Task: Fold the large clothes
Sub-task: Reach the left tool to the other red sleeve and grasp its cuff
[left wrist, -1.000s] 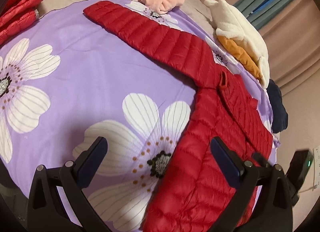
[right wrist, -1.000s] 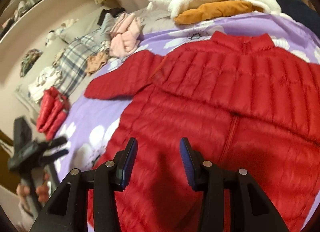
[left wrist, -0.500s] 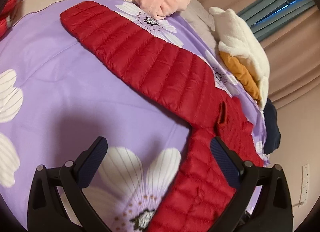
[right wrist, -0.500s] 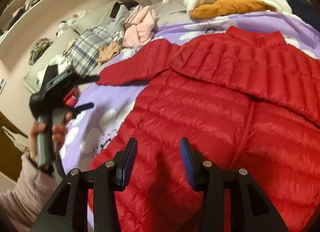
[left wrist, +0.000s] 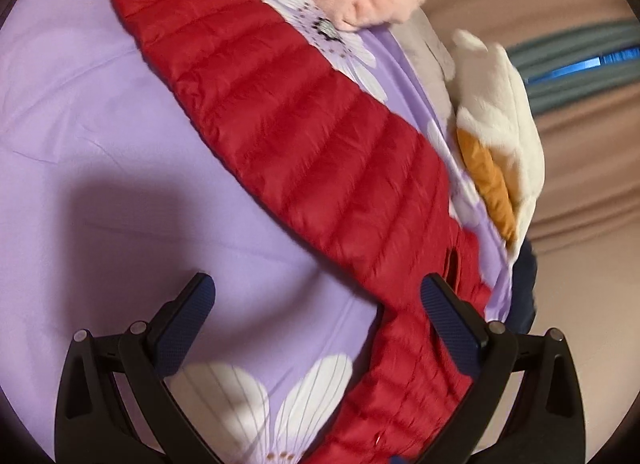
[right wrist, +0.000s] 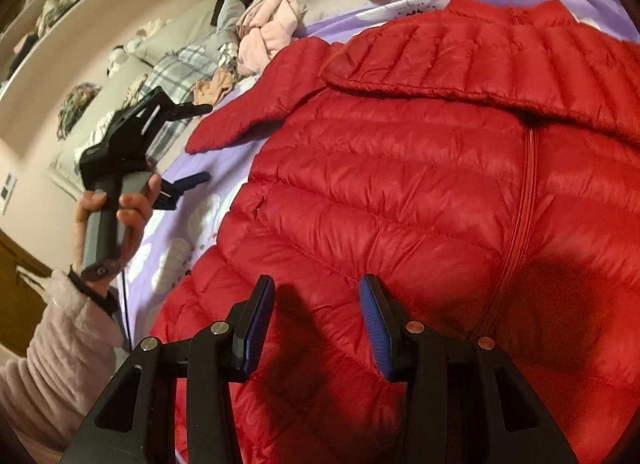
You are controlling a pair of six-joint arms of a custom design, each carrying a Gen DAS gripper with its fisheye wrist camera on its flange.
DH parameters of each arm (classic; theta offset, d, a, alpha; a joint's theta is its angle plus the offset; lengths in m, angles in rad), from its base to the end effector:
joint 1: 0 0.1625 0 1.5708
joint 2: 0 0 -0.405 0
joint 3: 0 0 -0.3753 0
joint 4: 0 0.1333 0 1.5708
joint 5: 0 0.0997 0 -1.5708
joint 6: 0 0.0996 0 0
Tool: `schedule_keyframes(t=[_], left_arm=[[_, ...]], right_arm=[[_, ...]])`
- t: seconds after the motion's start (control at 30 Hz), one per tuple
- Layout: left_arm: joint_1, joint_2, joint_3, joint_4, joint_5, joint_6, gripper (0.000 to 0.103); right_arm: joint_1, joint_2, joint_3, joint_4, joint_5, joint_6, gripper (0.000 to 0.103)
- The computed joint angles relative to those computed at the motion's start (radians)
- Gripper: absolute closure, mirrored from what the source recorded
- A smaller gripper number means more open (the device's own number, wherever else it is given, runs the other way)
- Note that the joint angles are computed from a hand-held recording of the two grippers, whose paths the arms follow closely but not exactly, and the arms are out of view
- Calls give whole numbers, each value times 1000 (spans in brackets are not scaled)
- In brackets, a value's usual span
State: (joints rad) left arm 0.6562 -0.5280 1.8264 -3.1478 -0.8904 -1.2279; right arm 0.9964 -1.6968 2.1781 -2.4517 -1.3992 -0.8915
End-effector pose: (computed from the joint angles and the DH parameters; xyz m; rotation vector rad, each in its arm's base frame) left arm -0.3305 -0.5018 -0.0419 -0.5853 2.7974 -1.0786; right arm -0.0976 -0.4274 0.3389 0.5145 -2.8934 0.6113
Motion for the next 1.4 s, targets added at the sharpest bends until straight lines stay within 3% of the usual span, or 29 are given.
schedule_keyframes(t=[0.13,0.3,0.5,0.67,1.03,1.2,1.33,1.4], left_arm=[[25,6,-4,-57,20,-1,0],[57,21,-21,-157,33,35,0],[98,35,-23,-283,45,26,0],[109,29,-24,-309,67,38,0],[168,48,-80,-399,9,106,1],[165,38,-95,-310,65,75,13],[171,17,-93,-206,89,30,51],[177,12,-81,-204,84,13,62]], right_arm=[[-36,-30,-14,75,62,-7,59],[-94,-85,-49,237,204,-26,50],[-109,-116,-57,280,209,-56,50],[-87,-80,-72,267,184,-30,50],[-48,-31,-85,251,117,-21,50],[-35,-27,-81,227,91,-31,50],[-33,-21,-82,219,80,-28,50],[-28,-18,-81,210,73,-25,50]])
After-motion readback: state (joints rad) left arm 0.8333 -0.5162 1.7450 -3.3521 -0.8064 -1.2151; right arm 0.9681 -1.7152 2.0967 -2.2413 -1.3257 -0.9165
